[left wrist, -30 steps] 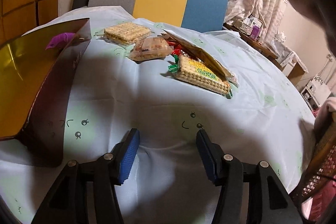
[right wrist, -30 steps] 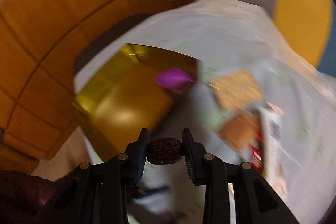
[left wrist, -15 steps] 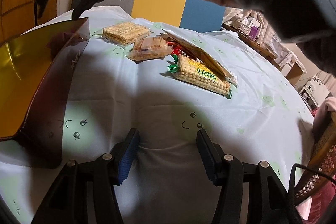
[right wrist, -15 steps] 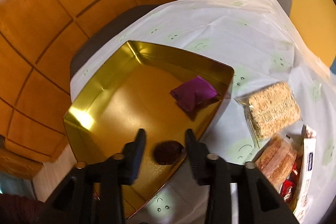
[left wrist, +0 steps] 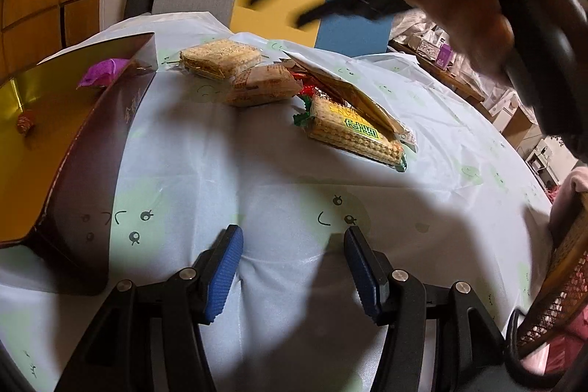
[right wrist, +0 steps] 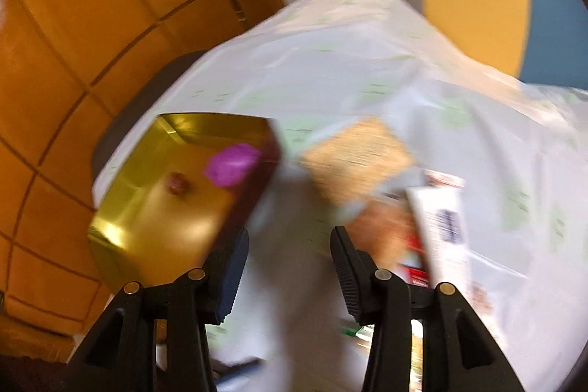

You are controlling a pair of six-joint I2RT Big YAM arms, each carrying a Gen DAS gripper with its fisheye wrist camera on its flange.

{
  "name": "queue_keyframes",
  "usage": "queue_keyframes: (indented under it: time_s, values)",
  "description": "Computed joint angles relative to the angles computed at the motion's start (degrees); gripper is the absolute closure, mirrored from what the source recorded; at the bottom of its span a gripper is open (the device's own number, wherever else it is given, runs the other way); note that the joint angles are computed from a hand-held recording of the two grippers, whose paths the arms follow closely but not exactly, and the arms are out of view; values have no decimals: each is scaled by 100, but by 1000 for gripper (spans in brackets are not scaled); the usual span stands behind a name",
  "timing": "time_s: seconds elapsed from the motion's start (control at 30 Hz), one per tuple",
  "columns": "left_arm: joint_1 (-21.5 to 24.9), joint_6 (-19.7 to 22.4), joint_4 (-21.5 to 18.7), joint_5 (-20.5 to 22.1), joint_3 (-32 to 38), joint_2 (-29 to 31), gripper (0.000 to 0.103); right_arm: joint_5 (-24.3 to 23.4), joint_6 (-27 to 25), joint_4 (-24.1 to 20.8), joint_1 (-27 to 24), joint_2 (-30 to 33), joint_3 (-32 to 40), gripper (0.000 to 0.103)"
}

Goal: Organize snacks
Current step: 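Open the right gripper to drop the date into the tray, then grasp the white-and-gold stick sachet with the right gripper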

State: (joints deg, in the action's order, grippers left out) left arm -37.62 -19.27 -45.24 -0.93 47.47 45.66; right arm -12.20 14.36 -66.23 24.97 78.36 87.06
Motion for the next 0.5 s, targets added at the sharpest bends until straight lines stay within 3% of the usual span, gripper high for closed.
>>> queue_keyframes:
  time_s: [0.27, 0.5]
  values:
    - [-18, 23, -26, -47, 8, 2, 44, 340, -25, -195, -774, -430, -687, 56]
    - [-22, 24, -53, -70, 34, 39, 44, 545, -62, -151, -902, -495, -956, 56]
